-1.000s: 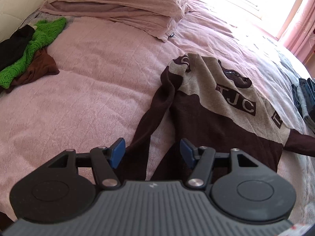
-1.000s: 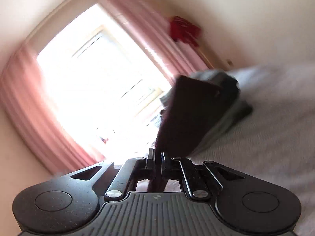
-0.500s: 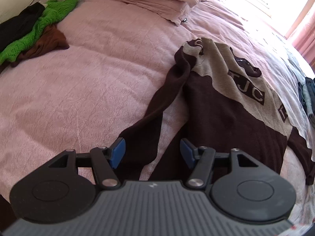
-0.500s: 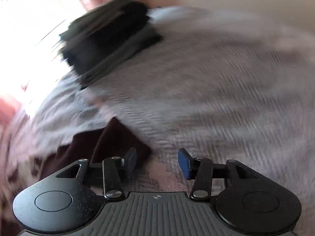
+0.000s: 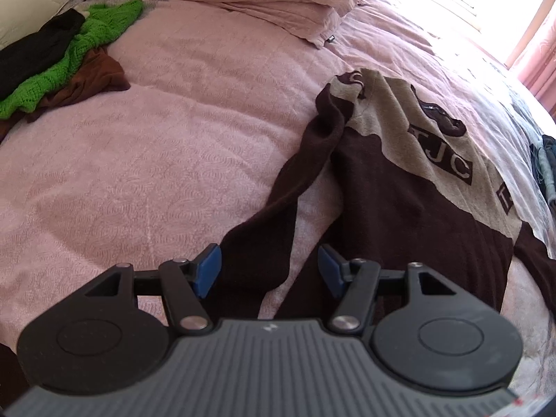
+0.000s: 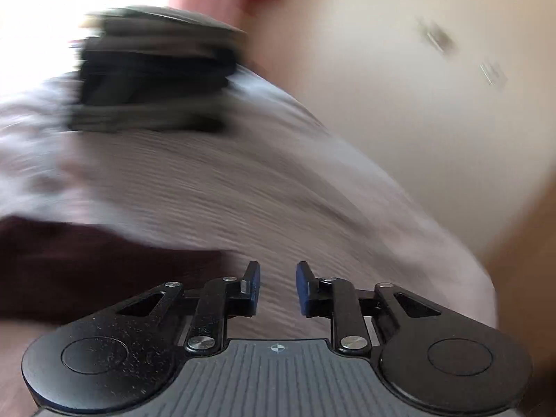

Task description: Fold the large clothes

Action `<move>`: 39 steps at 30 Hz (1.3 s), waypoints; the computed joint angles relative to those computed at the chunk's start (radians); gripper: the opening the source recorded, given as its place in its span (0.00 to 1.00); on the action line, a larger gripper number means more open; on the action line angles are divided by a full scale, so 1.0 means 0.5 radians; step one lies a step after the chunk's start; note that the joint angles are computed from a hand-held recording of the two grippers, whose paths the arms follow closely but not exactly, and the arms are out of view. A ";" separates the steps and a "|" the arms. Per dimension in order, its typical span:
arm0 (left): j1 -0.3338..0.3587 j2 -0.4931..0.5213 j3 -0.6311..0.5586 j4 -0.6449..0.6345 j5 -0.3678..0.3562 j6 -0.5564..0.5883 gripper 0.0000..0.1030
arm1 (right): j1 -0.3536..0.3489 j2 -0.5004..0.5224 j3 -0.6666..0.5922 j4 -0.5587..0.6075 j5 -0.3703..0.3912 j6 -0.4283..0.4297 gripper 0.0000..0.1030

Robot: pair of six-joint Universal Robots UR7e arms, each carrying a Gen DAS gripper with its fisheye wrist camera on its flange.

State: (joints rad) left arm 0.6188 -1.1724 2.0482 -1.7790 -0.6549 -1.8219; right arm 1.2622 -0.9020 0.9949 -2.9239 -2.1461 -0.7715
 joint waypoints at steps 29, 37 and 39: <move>0.360 -0.932 0.400 -0.129 0.406 1.272 0.04 | 0.379 -0.638 1.610 0.157 -0.225 0.747 0.22; 0.842 -1.128 0.158 0.300 0.479 1.035 0.17 | 0.465 -0.680 1.846 0.185 -0.146 0.882 0.23; 0.828 -1.174 0.248 0.224 0.417 1.047 0.29 | 0.455 -0.725 1.882 0.234 -0.100 0.920 0.23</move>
